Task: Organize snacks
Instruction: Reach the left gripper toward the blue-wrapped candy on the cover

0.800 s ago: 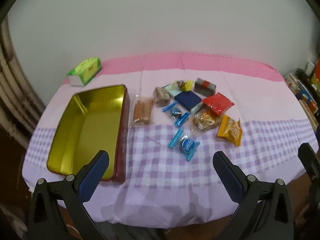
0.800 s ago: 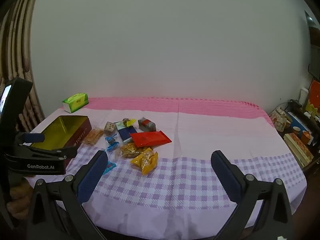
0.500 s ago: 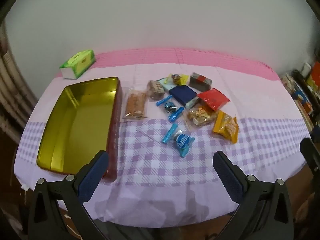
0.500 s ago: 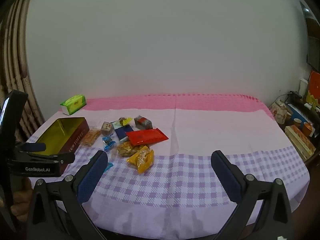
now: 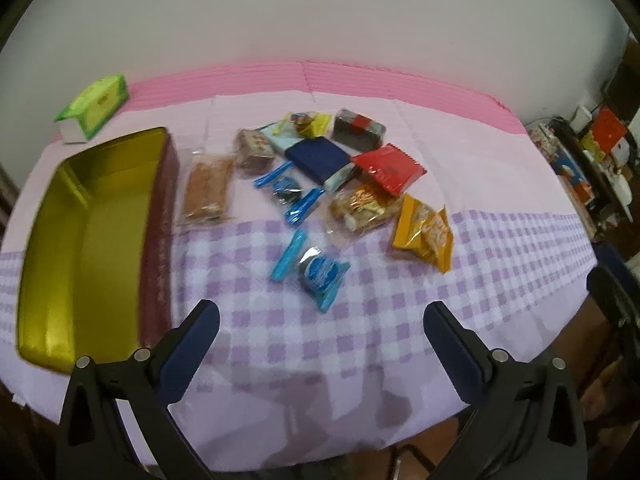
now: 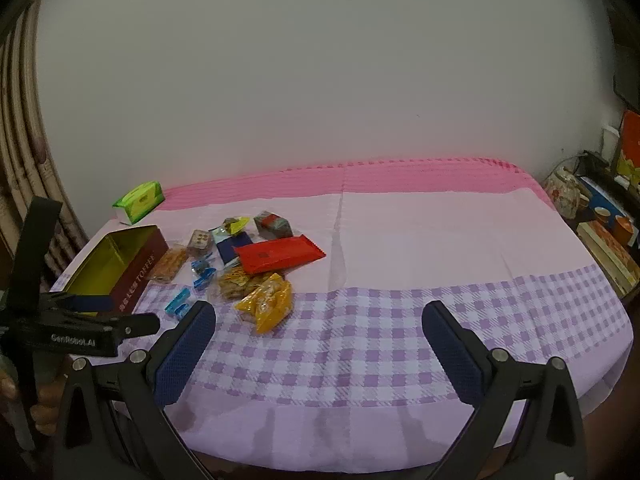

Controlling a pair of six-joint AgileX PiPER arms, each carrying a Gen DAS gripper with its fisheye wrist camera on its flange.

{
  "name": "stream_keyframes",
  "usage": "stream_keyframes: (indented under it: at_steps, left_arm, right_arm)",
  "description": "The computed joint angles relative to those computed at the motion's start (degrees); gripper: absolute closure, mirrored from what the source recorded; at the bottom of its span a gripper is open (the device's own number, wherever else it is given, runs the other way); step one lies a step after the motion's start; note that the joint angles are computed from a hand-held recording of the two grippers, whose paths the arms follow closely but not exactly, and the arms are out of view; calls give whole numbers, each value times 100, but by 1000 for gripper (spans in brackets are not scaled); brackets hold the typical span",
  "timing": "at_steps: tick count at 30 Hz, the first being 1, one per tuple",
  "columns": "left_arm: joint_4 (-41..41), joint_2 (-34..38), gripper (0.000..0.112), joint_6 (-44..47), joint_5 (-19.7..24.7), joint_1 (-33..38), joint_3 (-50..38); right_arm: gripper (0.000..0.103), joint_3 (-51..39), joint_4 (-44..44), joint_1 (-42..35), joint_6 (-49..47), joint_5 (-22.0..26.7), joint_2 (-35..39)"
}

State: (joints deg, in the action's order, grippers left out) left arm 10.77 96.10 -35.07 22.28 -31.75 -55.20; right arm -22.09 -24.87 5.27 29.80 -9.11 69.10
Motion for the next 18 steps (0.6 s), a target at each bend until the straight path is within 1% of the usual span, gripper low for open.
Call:
stream_keyframes:
  at_steps: [1, 3, 4, 5, 7, 11, 13, 15, 18]
  left_arm:
    - [-222, 56, 11, 230, -13, 75, -64]
    - [-52, 250, 12, 122, 57, 84, -273]
    - [-96, 361, 13, 237, 113, 87, -385]
    - [-106, 444, 19, 303, 158, 92, -472]
    - [19, 634, 23, 381, 271, 52, -669]
    - [-1, 887, 23, 593, 291, 135, -835]
    - [-358, 1014, 24, 968, 285, 263, -906]
    - [-440, 1096, 25, 1088, 276, 316, -960]
    - [-546, 1238, 33, 1331, 367, 347, -1088]
  right_arm:
    - [0, 4, -96, -48, 96, -6, 5]
    - [0, 7, -541, -142, 528, -41, 27]
    - [0, -23, -591, -151, 578, -41, 85]
    - [0, -37, -565, -150, 542, -36, 141]
    - [0, -96, -526, -114, 493, -6, 241]
    - [0, -68, -272, -98, 191, -77, 355]
    - [0, -44, -331, -133, 238, -138, 415]
    - [0, -77, -365, -153, 279, -142, 518]
    - [0, -100, -663, -221, 573, -178, 652]
